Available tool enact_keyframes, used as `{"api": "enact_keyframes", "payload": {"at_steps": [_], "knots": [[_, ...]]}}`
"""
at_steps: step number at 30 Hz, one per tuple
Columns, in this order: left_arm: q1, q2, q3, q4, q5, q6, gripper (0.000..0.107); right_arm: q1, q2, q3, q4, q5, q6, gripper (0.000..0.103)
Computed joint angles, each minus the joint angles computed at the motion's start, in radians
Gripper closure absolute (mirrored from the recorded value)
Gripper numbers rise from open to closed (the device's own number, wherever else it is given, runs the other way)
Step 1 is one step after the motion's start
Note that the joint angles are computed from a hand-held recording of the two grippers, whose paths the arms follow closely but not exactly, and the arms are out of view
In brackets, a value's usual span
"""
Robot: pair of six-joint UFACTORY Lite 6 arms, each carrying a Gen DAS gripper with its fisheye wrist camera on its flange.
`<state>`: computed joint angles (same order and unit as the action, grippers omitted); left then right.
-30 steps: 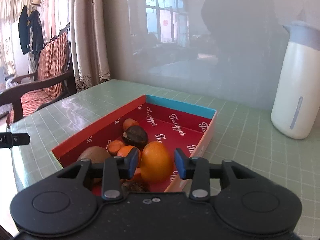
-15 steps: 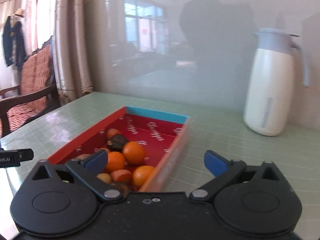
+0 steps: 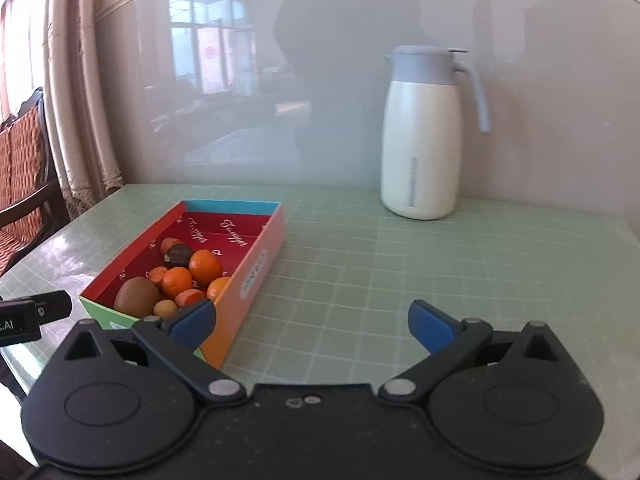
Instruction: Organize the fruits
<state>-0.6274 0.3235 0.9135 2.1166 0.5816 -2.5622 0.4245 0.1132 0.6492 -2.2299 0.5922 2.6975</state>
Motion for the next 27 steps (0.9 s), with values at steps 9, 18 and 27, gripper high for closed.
{"api": "enact_keyframes", "payload": {"at_steps": [9, 18, 27], "knots": [[-0.087, -0.197, -0.142, -0.105, 0.017, 0.095, 0.004, 0.145, -0.116, -0.048, 0.271, 0.088, -0.205, 0.0], [-0.092, -0.237, -0.18, -0.115, 0.014, 0.097, 0.004, 0.193, -0.132, -0.049, 0.307, 0.108, -0.233, 0.0], [-0.108, -0.193, -0.157, -0.109, 0.039, 0.088, 0.004, 0.172, -0.115, -0.051, 0.258, 0.092, -0.18, 0.0]]}}
